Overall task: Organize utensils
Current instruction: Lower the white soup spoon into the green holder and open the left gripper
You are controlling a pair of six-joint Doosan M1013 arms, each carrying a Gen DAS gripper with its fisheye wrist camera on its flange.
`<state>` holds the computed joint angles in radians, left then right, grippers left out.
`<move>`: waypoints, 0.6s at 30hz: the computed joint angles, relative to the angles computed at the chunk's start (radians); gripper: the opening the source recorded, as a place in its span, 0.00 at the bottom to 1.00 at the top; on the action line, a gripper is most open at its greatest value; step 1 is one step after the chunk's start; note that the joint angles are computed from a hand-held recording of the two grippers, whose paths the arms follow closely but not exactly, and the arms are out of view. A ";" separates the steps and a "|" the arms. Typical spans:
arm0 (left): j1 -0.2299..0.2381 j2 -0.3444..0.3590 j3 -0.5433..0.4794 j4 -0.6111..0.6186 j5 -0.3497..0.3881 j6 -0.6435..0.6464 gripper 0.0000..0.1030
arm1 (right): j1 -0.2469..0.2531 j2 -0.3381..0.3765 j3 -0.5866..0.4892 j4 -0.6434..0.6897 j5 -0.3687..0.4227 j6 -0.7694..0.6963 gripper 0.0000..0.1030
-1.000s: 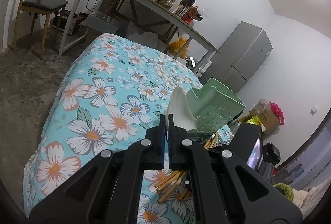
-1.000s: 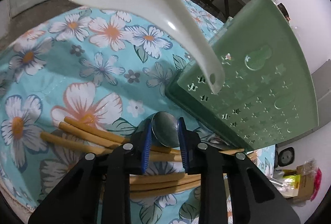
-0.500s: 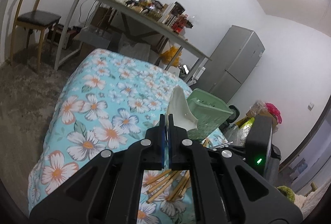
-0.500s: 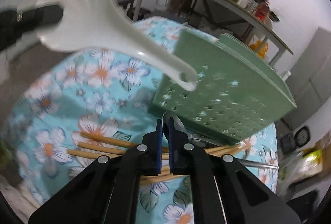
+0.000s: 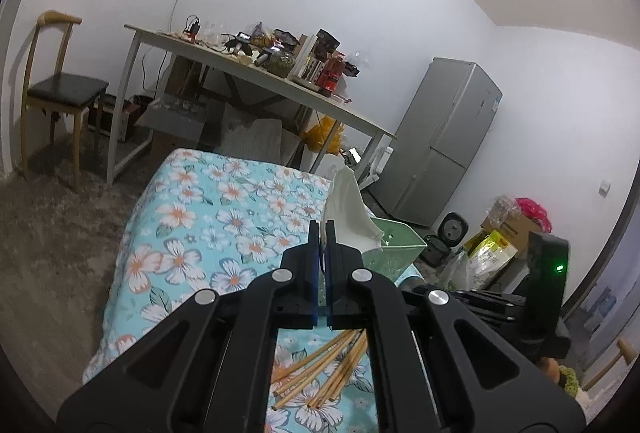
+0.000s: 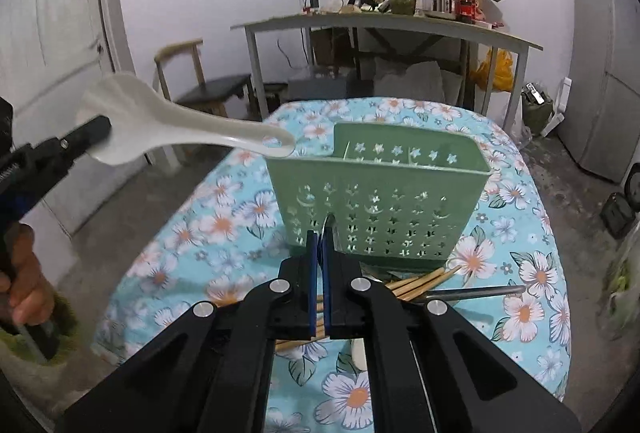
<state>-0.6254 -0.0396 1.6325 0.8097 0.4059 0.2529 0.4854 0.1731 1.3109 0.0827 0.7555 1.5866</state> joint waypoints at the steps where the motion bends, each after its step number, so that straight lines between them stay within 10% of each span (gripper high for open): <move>1: -0.003 0.004 -0.010 0.004 0.018 0.011 0.01 | -0.003 -0.005 0.005 0.009 -0.011 -0.003 0.02; 18: -0.014 0.120 -0.228 -0.197 0.296 0.472 0.02 | -0.096 -0.083 0.037 0.308 -0.133 -0.194 0.02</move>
